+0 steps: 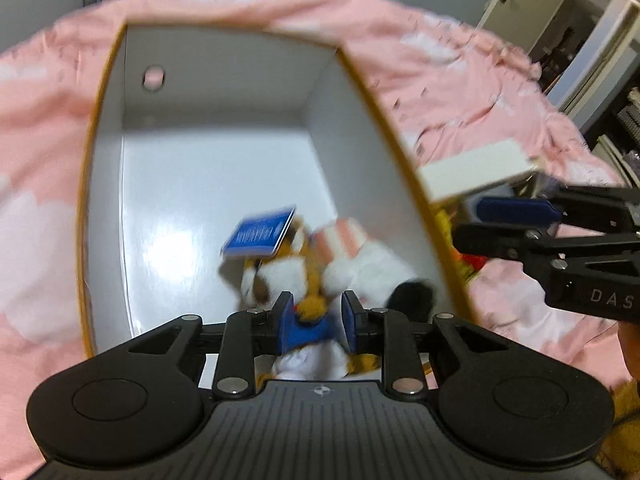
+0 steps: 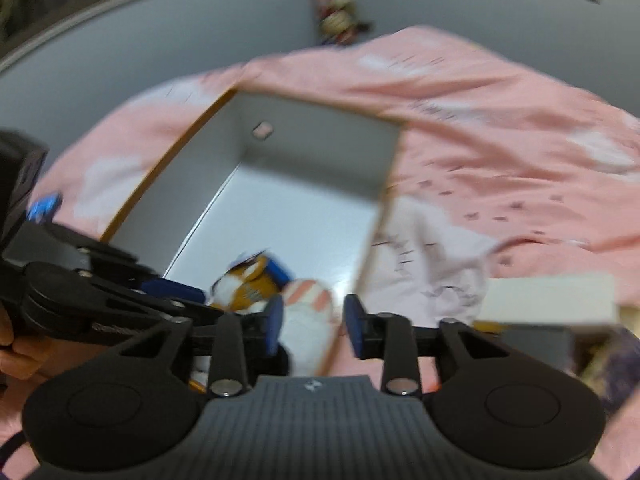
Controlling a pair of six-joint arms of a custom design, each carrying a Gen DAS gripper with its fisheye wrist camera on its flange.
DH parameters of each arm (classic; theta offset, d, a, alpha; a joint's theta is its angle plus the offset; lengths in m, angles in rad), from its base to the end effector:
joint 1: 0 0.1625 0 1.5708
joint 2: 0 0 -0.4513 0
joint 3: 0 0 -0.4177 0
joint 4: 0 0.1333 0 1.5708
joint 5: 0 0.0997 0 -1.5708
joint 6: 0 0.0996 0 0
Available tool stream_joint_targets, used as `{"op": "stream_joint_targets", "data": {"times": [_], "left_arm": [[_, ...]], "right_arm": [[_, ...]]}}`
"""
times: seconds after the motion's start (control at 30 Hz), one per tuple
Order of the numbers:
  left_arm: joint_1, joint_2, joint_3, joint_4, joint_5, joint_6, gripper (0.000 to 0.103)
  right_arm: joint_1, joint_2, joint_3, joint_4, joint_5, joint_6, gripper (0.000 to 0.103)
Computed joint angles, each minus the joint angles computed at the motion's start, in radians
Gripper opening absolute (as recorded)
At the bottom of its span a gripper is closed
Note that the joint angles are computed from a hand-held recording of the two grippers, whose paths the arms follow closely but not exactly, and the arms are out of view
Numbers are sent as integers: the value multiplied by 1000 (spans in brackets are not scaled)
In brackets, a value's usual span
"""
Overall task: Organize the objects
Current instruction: 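Open both tools to release the plush toys and withdraw from the box, then grasp the pink pouch with the right tool while the left tool grasps the pink wallet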
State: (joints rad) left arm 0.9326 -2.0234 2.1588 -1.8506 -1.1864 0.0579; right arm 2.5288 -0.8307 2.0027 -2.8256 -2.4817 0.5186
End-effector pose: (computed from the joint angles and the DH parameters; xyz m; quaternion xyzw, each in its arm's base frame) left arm -0.0586 -0.3655 0.4350 0.3210 0.9250 -0.1224 0.1623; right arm 0.4985 -0.2837 0.0582 0.1778 -0.8797 0.3233 0.3000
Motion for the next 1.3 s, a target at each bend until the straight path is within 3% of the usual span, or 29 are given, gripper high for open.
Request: {"op": "stream_joint_targets", "data": {"times": [0.1,0.17,0.3,0.4,0.5,0.57,0.67,0.9,1.03,1.13,1.3], "left_arm": [[-42,-26,0,-15,-52,29,29],[-66,-32,-7,-2,-118,44,30],[-106,-28,2,52,-243,43,32],[-160,-28,40,88,-249,29,37],[-204,-25,78,118,-233,3,38],[-248,-30,101,152,-192,-4,38],[-287,-37,109,234,-134,-4,38],[-240,-57,91,308,-77,-19,35],[-213,-63,86,322,-55,-39,35],[-199,-62,84,320,-54,-42,35],[-192,-56,88,319,-40,-49,35]], "right_arm": [[38,-53,37,110,-87,163,50],[58,-94,55,266,-129,338,51],[88,-147,86,518,-155,625,51],[108,-167,103,643,-142,765,50],[128,-175,124,696,-123,869,50],[138,-184,149,656,-90,884,50],[137,-169,188,509,-46,827,49],[82,-95,202,255,18,698,47],[49,-72,185,234,49,681,52],[25,-55,171,234,64,677,63],[7,-20,117,356,38,698,69]]}}
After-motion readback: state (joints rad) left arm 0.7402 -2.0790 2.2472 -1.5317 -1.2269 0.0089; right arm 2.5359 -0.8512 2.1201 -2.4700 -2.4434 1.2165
